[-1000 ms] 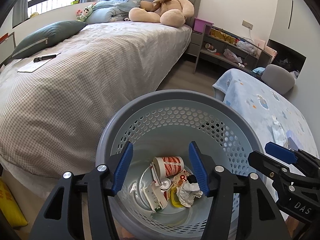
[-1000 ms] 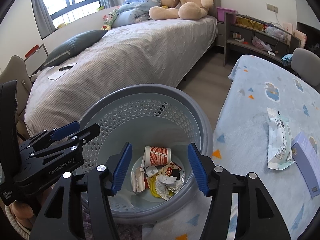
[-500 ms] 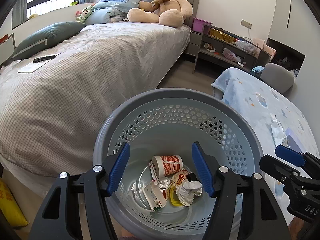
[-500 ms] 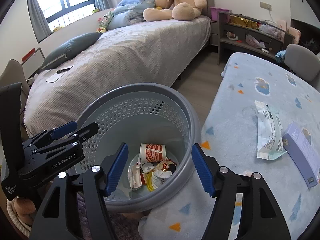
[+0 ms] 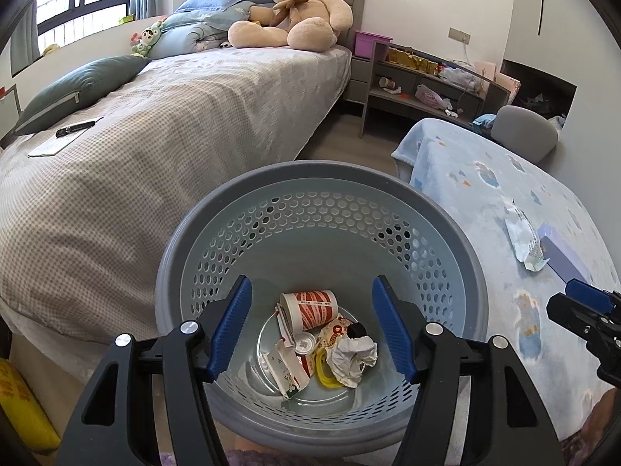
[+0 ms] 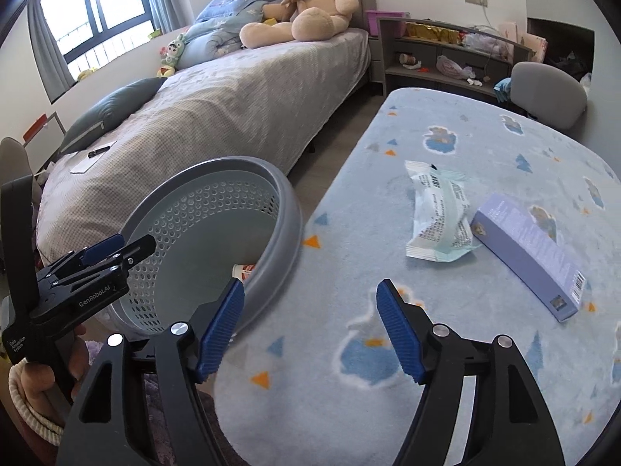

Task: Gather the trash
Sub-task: 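Move both open tools away from the basket back over the table, then lower the right tool onto the lavender box and close on it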

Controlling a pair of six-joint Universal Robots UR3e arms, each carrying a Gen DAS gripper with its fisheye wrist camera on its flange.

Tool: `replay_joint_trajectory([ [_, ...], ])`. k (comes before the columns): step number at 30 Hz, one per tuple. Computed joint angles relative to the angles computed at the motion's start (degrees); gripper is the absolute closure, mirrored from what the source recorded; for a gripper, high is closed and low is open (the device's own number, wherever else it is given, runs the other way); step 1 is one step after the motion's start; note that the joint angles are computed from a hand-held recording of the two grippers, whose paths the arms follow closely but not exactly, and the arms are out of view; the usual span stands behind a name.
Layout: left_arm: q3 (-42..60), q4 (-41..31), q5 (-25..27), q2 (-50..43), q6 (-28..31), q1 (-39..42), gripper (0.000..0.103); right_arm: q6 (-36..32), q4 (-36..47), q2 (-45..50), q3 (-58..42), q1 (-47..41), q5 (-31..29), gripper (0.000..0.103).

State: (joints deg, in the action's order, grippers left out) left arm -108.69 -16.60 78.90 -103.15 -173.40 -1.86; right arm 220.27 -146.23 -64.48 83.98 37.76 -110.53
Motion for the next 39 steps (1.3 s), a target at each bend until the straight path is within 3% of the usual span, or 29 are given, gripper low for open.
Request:
replay_joint_trajectory([
  [9, -2.2, -2.4, 0.2, 3.3, -2.3, -3.8, 0.041, 1.5, -2.9, -13.4, 17.6, -2.9, -0.8, 0.033],
  [17, -0.7, -4.2, 1.7, 3.9, -5.8, -9.8, 0.041, -1.4, -3.0, -24.9, 29.7, -7.3, -1.0, 0.032],
  [29, 6.6, -8.4, 5.8, 0.6, -9.9, -18.7, 0.041, -14.5, -7.6, -33.9, 41.4, -21.9, 6.6, 0.032],
  [39, 13.5, -12.2, 9.1, -4.4, -12.3, -22.6, 0.041, -27.3, -11.8, -30.0, 42.9, -33.6, 16.6, 0.025],
])
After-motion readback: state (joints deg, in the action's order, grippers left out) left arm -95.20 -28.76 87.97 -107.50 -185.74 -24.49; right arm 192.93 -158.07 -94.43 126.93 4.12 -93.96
